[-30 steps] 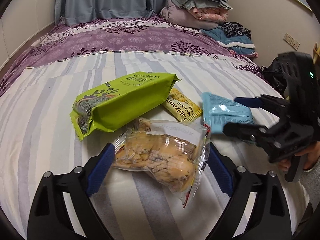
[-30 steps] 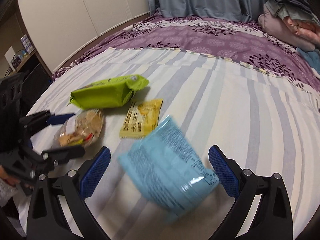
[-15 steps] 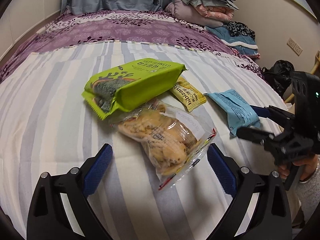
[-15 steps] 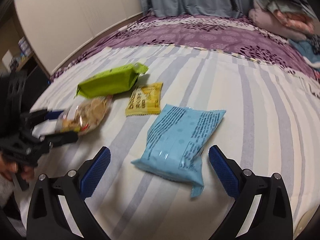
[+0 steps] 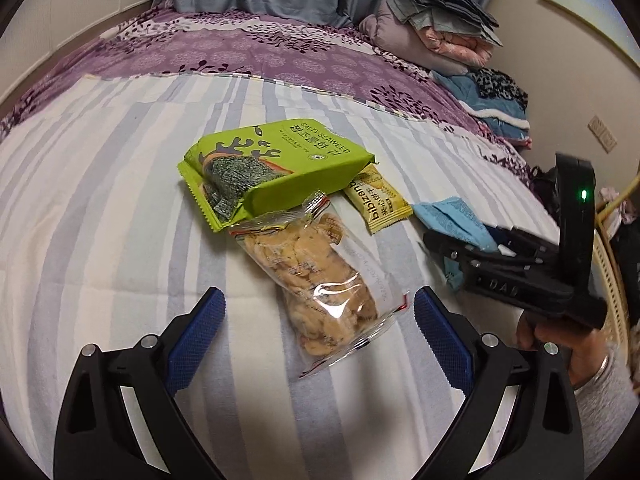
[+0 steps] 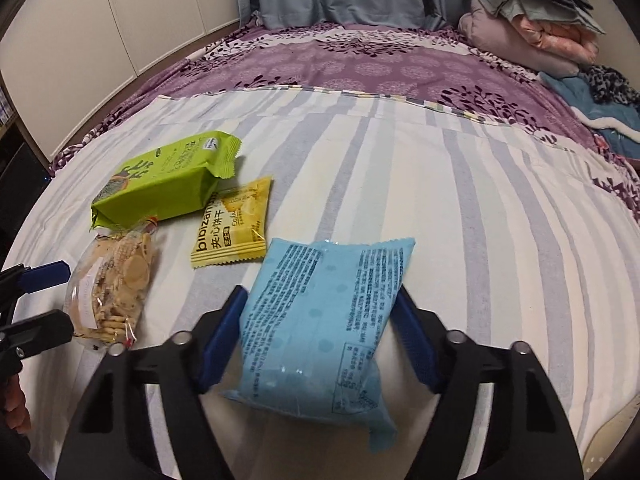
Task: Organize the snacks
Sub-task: 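Grasp the light-blue pack with the right gripper while the left gripper lifts the cookie bag, then carry the light-blue pack over the basket and open the right gripper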
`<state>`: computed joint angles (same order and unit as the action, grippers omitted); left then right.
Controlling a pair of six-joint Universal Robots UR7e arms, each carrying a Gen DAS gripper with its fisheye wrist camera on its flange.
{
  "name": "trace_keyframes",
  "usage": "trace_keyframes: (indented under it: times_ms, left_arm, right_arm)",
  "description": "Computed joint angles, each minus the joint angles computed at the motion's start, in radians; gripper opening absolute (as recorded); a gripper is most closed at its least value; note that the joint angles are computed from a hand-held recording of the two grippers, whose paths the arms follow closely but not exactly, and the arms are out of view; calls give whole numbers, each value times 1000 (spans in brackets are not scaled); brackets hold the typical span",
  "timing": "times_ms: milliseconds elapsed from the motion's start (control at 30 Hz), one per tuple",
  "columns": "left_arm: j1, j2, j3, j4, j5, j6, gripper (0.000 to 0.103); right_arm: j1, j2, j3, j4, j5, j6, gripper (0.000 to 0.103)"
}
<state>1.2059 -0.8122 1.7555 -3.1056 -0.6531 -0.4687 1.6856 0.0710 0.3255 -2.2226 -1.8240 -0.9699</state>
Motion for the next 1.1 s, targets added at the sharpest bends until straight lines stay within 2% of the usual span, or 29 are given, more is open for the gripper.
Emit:
trace_keyframes:
  times_ms: [167,500,567,600,633,800,1100]
  left_arm:
    - [9,21,-44,25,-9,-70,97]
    - [18,107,-193,199,126,-163,97]
    - [21,116,-208,243,154,-181,88]
    - [24,116,-209,263,159,-189,69]
    - [26,117,-205,259,163,-181,65]
    - [19,104,-165,199,162,-132,56]
    - [-4,67,-93,197,167,-163,55]
  right_arm:
    - [-12,-52,91,-55,16,3,63]
    - [-28,-127,226,-139,29,39,63]
    - [-30,-135,239,-141,34,42,63]
    - [-31,-141,248,-145,37,44,63]
    - [-33,-146,257,-150,40,47,63]
    - [-38,-170,292,-166,60,61,62]
    - [-47,-243,403,-190,100,88,61]
